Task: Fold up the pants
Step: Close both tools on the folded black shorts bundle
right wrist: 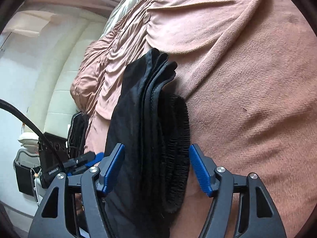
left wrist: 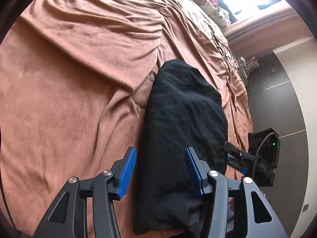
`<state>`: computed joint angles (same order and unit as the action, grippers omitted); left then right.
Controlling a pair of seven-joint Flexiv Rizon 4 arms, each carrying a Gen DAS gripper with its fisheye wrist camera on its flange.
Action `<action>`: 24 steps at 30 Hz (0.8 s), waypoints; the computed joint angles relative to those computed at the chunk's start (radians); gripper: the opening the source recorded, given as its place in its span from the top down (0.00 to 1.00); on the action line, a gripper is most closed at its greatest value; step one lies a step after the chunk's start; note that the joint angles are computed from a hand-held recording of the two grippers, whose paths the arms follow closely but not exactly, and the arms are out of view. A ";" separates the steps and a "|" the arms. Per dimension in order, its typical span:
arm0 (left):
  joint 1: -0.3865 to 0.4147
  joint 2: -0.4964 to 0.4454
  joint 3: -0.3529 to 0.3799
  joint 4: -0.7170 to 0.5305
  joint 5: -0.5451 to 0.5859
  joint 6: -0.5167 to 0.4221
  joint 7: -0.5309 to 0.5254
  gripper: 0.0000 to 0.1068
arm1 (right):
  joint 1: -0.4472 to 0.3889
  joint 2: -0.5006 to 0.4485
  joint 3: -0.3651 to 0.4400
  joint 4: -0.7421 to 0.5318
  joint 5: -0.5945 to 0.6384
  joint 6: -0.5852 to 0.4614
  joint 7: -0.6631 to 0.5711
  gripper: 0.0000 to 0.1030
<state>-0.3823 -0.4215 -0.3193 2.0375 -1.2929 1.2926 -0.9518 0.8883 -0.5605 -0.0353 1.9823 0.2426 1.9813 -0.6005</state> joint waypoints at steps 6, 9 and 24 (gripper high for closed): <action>0.017 -0.041 -0.009 -0.042 0.010 0.001 0.004 0.50 | -0.021 -0.009 0.017 -0.031 -0.023 -0.037 0.034 0.36; 0.030 -0.065 -0.023 -0.063 -0.008 -0.011 0.020 0.50 | -0.059 -0.012 0.049 -0.034 -0.054 -0.033 0.048 0.36; 0.054 -0.141 -0.053 -0.139 -0.020 -0.050 0.045 0.54 | -0.113 -0.049 0.084 -0.053 -0.129 0.031 0.043 0.36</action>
<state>-0.3280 -0.5621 -0.3726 1.8985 -1.3127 1.2427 -0.9064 0.7752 -0.6097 0.0489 1.9289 0.1137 2.0118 -0.5577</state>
